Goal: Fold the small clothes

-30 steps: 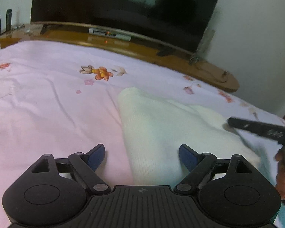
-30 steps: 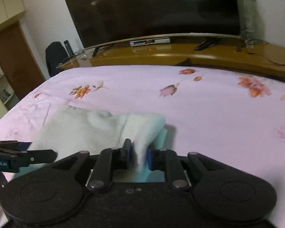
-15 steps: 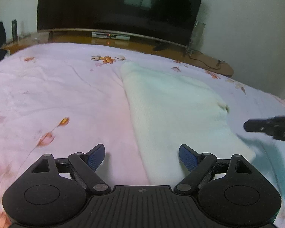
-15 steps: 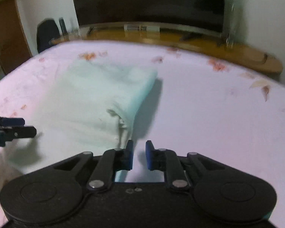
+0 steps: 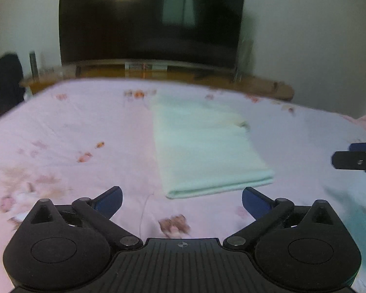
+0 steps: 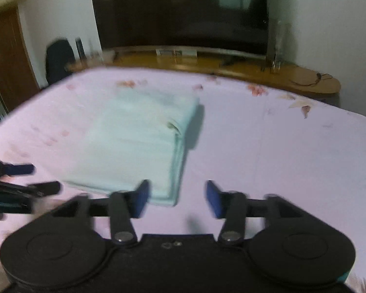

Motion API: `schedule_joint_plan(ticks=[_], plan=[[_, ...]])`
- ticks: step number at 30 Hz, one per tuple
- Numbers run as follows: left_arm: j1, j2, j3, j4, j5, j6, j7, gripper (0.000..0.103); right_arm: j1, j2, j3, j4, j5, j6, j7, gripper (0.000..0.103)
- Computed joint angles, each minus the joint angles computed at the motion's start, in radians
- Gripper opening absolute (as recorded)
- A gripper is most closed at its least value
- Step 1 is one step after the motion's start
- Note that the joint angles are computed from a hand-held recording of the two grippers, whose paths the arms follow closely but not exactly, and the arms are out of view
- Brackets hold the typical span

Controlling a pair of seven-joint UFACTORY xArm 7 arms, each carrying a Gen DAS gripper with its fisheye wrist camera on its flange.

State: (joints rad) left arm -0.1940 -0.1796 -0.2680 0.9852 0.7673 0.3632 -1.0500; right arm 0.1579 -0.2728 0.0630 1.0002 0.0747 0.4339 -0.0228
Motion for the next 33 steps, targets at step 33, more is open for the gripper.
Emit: schedule_joint_plan(ticks=[33], plan=[[0.062,-0.567,-0.221,-0.256,-0.414,0.053,0.194,0.103,-0.093,-0.624,0.181,-0.296,-0.230,0.179,0.426,0.103]])
